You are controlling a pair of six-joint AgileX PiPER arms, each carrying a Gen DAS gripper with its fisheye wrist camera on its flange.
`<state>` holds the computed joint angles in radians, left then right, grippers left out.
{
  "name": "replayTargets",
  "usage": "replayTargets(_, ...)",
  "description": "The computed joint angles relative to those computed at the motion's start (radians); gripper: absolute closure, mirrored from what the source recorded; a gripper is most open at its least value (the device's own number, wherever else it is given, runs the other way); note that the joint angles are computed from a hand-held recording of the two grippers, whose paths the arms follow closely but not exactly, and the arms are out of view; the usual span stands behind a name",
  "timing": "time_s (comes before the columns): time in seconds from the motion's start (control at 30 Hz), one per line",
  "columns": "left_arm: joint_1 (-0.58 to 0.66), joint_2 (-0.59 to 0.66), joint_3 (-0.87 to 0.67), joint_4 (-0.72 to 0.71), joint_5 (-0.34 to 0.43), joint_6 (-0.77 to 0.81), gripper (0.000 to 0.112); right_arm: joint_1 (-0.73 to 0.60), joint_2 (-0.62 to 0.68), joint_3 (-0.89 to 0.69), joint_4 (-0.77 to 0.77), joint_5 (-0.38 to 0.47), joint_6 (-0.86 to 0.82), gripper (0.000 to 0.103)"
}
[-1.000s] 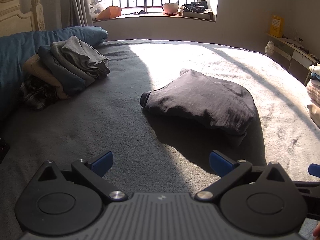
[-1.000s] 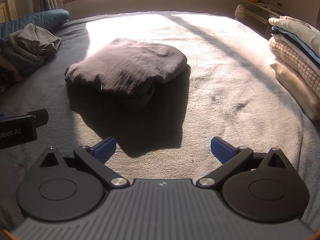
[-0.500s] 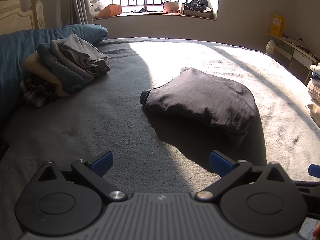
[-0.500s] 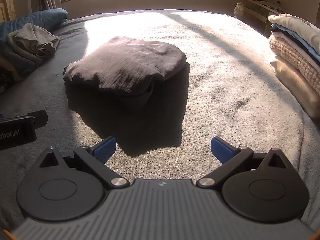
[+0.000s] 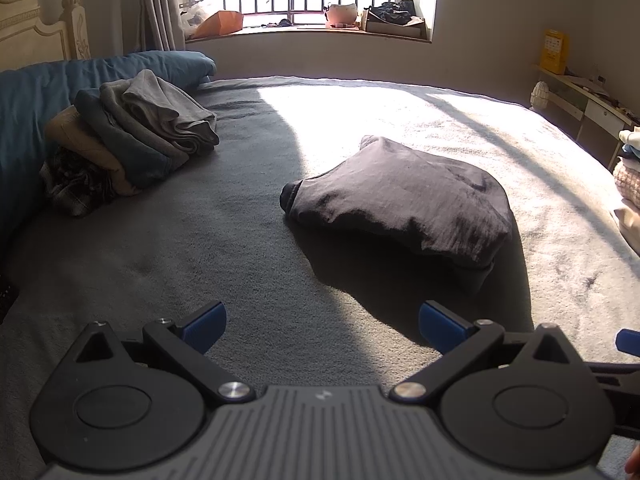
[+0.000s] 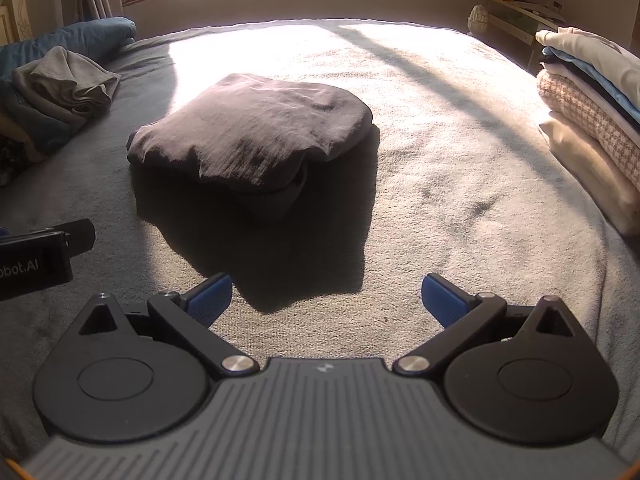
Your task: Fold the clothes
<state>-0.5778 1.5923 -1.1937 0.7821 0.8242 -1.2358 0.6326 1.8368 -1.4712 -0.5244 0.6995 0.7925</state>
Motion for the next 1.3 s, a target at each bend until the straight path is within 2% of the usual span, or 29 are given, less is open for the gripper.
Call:
replayTargets(0.77,0.003,0.000,0.007,0.001,-0.008,0.000,0.009,0.001,-0.001,0.004,-0.016,-0.005,0.017,0.002)
replayTargets(0.97,0.007,0.000,0.028,0.024,-0.041,-0.010,0.009,-0.006,-0.006,0.022,-0.025,-0.045,0.026,0.002)
replayTargets(1.3,0.052,0.029,0.061,0.034,-0.165,-0.001,0.009,-0.057,0.037,0.002,0.061,-0.120,-0.076,0.002)
